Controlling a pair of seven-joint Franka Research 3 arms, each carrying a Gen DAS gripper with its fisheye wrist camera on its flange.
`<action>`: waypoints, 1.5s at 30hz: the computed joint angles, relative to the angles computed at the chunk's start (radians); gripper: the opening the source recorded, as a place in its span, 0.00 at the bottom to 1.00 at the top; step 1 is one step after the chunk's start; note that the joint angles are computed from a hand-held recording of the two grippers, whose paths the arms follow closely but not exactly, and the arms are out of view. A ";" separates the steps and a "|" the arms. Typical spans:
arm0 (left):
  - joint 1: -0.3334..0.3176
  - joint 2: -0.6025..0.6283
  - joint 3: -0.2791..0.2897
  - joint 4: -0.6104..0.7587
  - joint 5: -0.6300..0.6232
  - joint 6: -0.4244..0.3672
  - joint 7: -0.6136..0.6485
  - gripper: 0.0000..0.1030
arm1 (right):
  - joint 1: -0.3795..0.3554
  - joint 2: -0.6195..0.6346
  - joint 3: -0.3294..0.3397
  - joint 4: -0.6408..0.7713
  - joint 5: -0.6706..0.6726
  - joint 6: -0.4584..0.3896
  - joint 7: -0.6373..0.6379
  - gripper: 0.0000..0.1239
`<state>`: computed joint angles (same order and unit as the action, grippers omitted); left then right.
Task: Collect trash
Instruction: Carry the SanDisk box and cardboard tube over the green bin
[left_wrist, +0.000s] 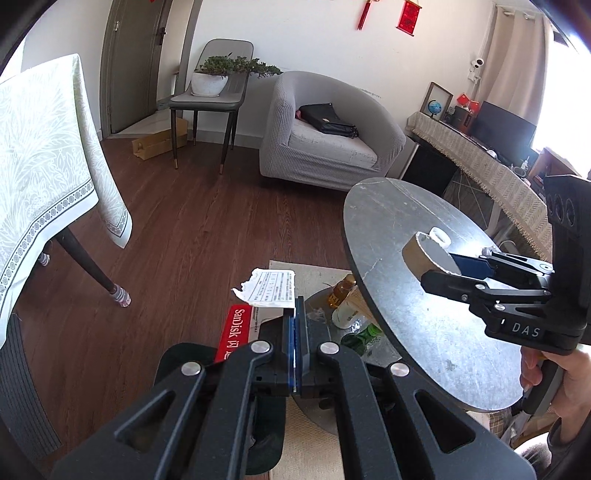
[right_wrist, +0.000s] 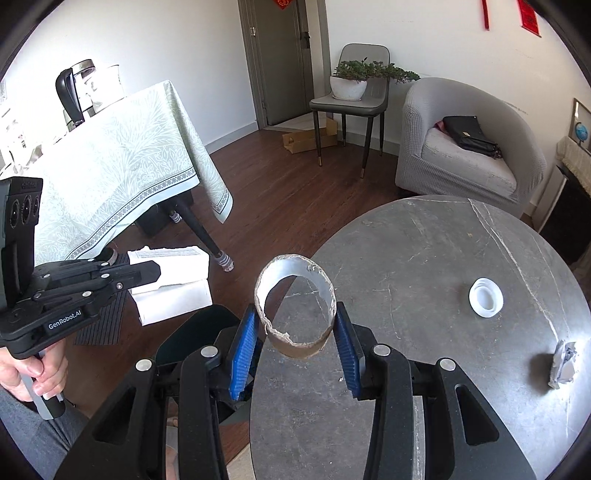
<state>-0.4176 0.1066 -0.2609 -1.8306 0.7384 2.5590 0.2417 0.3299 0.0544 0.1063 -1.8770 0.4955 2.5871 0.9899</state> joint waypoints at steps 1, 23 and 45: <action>0.003 -0.007 0.002 -0.019 -0.001 0.011 -0.003 0.01 | 0.001 0.003 0.001 0.003 0.002 -0.001 0.000 0.33; 0.073 -0.036 -0.007 -0.270 -0.357 0.040 0.147 0.01 | 0.059 0.118 0.044 0.115 -0.024 -0.047 0.015 0.33; 0.092 -0.054 -0.004 -0.378 -0.550 0.081 0.282 0.22 | 0.139 0.249 0.055 0.213 -0.171 -0.105 0.112 0.33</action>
